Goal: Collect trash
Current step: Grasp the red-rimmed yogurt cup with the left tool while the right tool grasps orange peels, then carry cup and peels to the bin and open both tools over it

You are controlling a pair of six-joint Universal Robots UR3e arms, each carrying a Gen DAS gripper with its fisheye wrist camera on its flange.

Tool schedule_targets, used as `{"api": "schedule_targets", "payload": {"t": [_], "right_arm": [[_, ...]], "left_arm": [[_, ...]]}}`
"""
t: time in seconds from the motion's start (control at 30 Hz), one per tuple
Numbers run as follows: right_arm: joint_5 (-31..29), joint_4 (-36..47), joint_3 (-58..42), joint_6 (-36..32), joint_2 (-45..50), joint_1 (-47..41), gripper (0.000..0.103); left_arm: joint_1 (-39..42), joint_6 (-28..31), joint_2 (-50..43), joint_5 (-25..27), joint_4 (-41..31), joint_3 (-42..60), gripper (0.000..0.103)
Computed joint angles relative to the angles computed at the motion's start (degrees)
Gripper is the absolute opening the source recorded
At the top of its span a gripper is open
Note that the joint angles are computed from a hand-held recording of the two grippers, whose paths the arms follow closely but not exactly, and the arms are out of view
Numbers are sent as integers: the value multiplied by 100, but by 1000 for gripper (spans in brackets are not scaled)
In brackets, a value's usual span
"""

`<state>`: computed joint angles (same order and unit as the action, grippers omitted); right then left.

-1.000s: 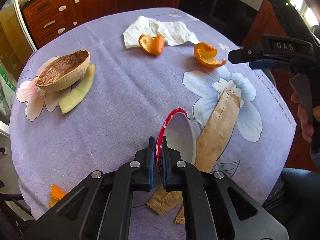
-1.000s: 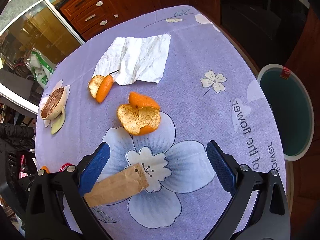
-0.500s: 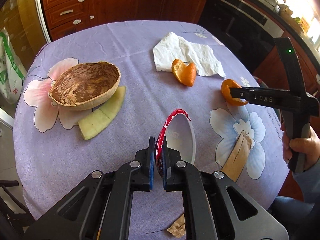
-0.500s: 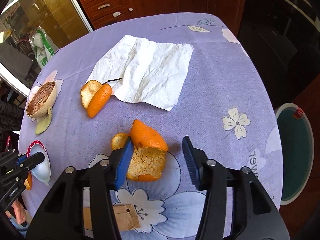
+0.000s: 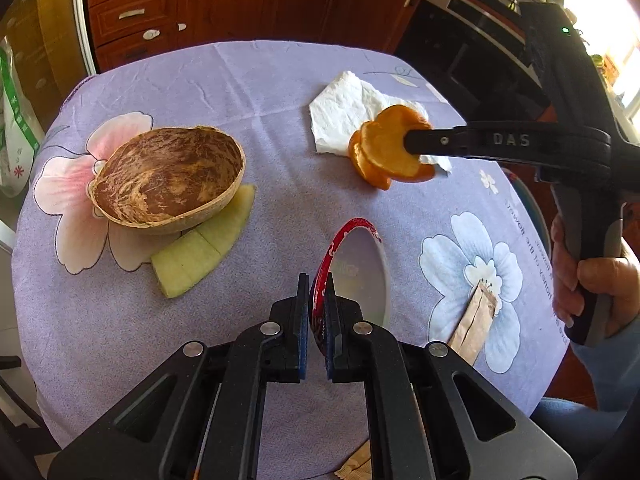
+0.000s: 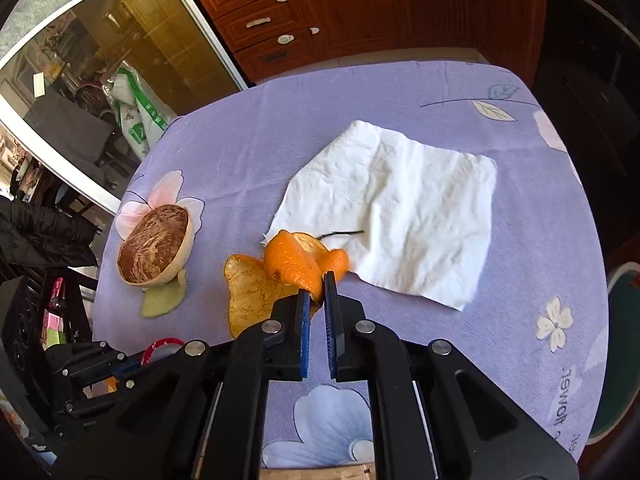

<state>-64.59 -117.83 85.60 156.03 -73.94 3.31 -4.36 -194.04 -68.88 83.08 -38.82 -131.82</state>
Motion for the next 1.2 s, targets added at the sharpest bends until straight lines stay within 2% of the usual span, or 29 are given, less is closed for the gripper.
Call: {"api": "schedule_targets", "payload": {"t": [0.17, 0.23, 0.27, 0.5, 0.53, 0.57, 0.6, 0.63, 0.77, 0.93, 1.2], "right_arm": [[-347, -431, 68, 272, 257, 204, 16], [-417, -496, 106, 313, 267, 204, 38], [-427, -470, 101, 309, 288, 192, 42], [-315, -569, 209, 312, 360, 245, 43], [-331, -613, 236, 305, 366, 293, 46], [-380, -797, 334, 299, 334, 350, 47], [-382, -824, 360, 275, 330, 372, 40], [-287, -829, 417, 278, 291, 355, 27], [-234, -852, 600, 258, 5, 340, 17], [80, -476, 988, -27, -736, -118, 17], [830, 649, 1588, -901, -2290, -1647, 17]], "left_arm": [[176, 141, 154, -162, -95, -69, 7], [213, 171, 161, -207, -88, -89, 7], [224, 180, 147, -218, -73, -94, 7], [312, 164, 124, -328, -23, -152, 7], [294, 144, 112, -314, -24, -146, 7], [289, 131, 106, -307, -28, -147, 7], [279, 108, 98, -300, -31, -143, 7], [288, 100, 110, -300, -62, -135, 7], [241, -1, 129, -261, -131, -74, 7], [-101, -226, 86, -14, -263, 245, 7], [-1475, -781, -840, 953, -454, 1574, 7]]}}
